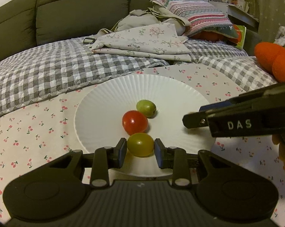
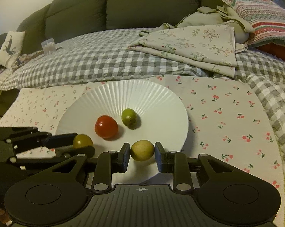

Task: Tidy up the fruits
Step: 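Carry both fruits into the white plate and open both grippers, then move both open grippers back to the remaining fruit pile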

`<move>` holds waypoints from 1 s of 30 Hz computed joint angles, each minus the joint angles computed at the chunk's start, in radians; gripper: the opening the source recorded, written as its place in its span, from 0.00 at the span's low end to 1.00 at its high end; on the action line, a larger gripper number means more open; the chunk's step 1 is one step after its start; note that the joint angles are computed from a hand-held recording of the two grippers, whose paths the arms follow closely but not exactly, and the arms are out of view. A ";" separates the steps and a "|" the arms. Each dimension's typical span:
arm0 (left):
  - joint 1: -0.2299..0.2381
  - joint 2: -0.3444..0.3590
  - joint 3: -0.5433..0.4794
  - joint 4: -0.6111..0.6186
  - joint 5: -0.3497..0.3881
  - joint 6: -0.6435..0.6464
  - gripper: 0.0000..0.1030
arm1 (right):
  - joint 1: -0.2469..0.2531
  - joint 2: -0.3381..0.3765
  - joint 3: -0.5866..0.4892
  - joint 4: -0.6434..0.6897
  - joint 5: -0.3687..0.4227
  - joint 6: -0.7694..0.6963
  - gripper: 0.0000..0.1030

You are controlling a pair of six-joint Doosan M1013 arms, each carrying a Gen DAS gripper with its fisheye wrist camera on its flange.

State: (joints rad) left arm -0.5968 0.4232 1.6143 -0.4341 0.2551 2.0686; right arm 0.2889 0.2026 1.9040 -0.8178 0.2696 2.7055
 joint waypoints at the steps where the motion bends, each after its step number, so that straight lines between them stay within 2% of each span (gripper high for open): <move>1: 0.002 0.000 -0.001 -0.017 0.005 0.010 0.30 | 0.000 0.001 -0.001 -0.007 -0.001 0.012 0.32; 2: 0.005 0.000 -0.003 -0.037 0.011 0.018 0.38 | 0.000 0.000 -0.001 -0.015 -0.001 0.025 0.34; 3: 0.006 -0.001 0.001 -0.057 0.005 0.028 0.53 | 0.000 0.000 -0.001 -0.017 -0.001 0.033 0.36; 5: 0.003 -0.010 0.018 -0.088 -0.036 0.059 0.68 | 0.000 -0.002 -0.001 -0.015 0.000 0.036 0.45; 9: 0.001 -0.022 0.030 -0.114 -0.053 0.111 0.69 | -0.001 -0.015 0.005 -0.056 -0.001 0.097 0.46; 13: 0.006 -0.031 0.030 -0.070 -0.044 0.018 0.69 | -0.001 -0.036 0.016 -0.145 0.009 0.196 0.50; 16: 0.007 -0.044 0.039 0.011 -0.047 -0.079 0.69 | -0.006 -0.055 0.031 -0.189 0.010 0.261 0.50; 24: 0.008 -0.076 0.061 0.209 -0.014 -0.313 0.69 | -0.009 -0.092 0.062 -0.212 0.028 0.315 0.54; 30: 0.019 -0.115 0.092 0.254 0.020 -0.354 0.69 | 0.011 -0.117 0.077 -0.184 0.035 0.297 0.58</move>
State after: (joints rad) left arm -0.5775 0.3087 1.7060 -0.1801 0.2747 1.7150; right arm 0.3002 0.0861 1.9811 -1.0020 0.3043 3.0028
